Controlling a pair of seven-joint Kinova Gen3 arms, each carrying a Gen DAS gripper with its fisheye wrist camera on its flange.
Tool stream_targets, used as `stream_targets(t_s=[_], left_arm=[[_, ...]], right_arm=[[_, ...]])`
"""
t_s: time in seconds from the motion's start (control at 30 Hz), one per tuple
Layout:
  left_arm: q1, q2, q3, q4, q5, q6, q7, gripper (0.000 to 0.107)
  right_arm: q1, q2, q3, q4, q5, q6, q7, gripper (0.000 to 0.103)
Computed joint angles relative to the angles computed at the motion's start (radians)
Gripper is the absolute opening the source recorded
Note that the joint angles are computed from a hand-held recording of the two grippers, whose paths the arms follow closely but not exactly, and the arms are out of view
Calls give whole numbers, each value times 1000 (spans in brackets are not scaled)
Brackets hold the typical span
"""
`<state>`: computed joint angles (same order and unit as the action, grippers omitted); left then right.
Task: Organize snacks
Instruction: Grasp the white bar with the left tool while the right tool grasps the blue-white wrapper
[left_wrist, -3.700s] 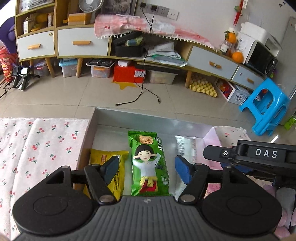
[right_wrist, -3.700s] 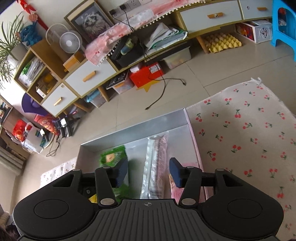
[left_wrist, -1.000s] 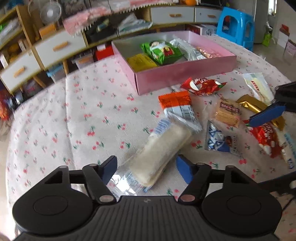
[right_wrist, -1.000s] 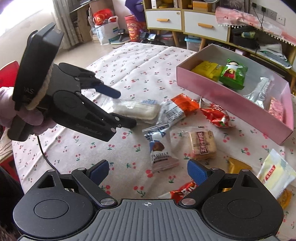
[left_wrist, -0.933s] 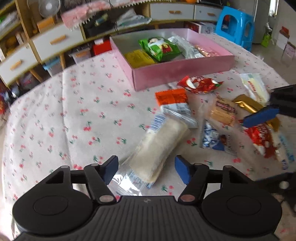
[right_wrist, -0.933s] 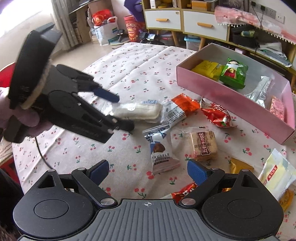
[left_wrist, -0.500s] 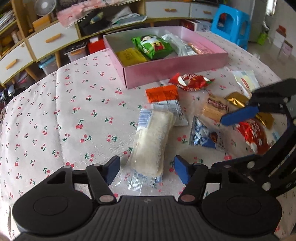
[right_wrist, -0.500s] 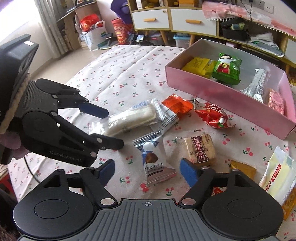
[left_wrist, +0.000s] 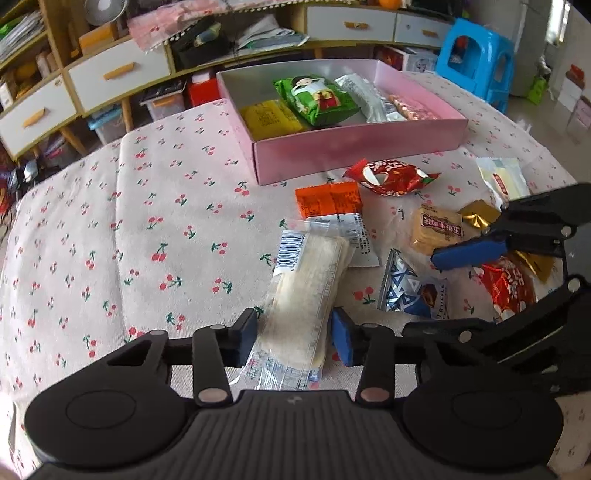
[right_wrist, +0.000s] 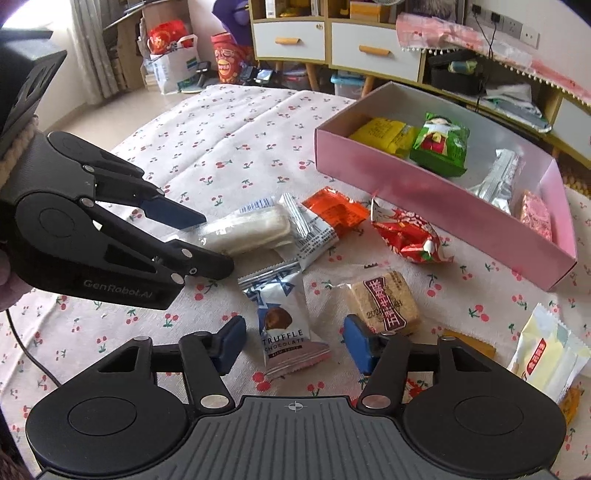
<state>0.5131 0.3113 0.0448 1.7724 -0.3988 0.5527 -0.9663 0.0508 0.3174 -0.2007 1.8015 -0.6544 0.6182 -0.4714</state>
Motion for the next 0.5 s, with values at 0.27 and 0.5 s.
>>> stream_targets(t_s=[0.27,0.5], left_arm=[[3,31,2,-93,63,125,112,35],[-35,15,17,-95,129,125,149,31]], right_arm=[[-14,-7,0,0,5,-12,-11,27],[-51,5,35,-60,77,63,-152,26]])
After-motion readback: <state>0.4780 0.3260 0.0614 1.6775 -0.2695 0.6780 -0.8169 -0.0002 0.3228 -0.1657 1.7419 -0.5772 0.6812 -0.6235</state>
